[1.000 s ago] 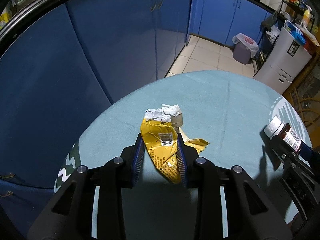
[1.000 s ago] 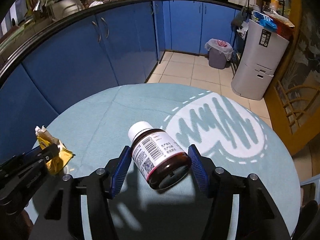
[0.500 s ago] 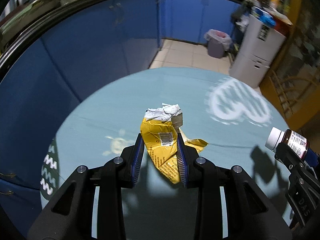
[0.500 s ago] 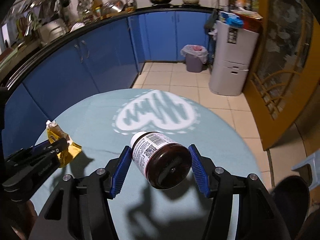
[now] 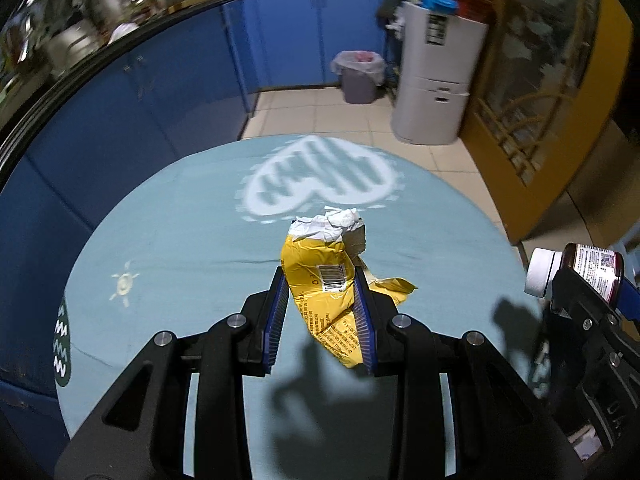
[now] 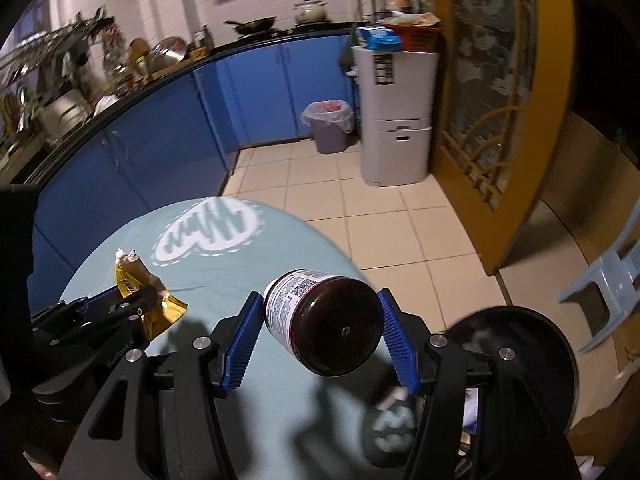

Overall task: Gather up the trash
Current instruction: 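Carry the brown jar and yellow chip bag in both tools over the black bin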

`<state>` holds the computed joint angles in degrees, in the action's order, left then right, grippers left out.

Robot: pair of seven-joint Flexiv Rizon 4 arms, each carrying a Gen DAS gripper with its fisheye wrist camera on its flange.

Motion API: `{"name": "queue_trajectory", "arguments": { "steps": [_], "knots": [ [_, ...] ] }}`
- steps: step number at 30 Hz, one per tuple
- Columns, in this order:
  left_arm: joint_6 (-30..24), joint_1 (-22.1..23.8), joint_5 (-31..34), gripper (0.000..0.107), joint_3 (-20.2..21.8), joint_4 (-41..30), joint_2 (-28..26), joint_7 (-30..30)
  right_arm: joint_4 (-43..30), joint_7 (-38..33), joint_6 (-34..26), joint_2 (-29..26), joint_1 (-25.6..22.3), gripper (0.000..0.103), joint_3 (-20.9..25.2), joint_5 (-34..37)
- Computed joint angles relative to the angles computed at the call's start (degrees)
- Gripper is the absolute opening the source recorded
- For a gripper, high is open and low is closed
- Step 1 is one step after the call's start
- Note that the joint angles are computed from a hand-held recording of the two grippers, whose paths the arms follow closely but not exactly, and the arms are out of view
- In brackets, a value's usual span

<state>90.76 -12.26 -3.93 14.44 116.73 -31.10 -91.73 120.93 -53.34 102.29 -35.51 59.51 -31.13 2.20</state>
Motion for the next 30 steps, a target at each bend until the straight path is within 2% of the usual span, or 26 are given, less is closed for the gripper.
{"name": "queue_trajectory", "arguments": {
  "steps": [18, 30],
  "knots": [
    [-3.32, -12.69, 6.58, 0.033, 2.33, -6.09, -1.81, -4.12, 9.28, -4.79, 5.92, 4.45, -4.02, 0.056, -0.11, 9.7],
    [-5.76, -16.85, 11.48, 0.033, 1.53, -10.02, -2.76, -7.26, 12.94, -7.79, 8.53, 6.65, -7.33, 0.056, 1.06, 14.73]
  ]
}}
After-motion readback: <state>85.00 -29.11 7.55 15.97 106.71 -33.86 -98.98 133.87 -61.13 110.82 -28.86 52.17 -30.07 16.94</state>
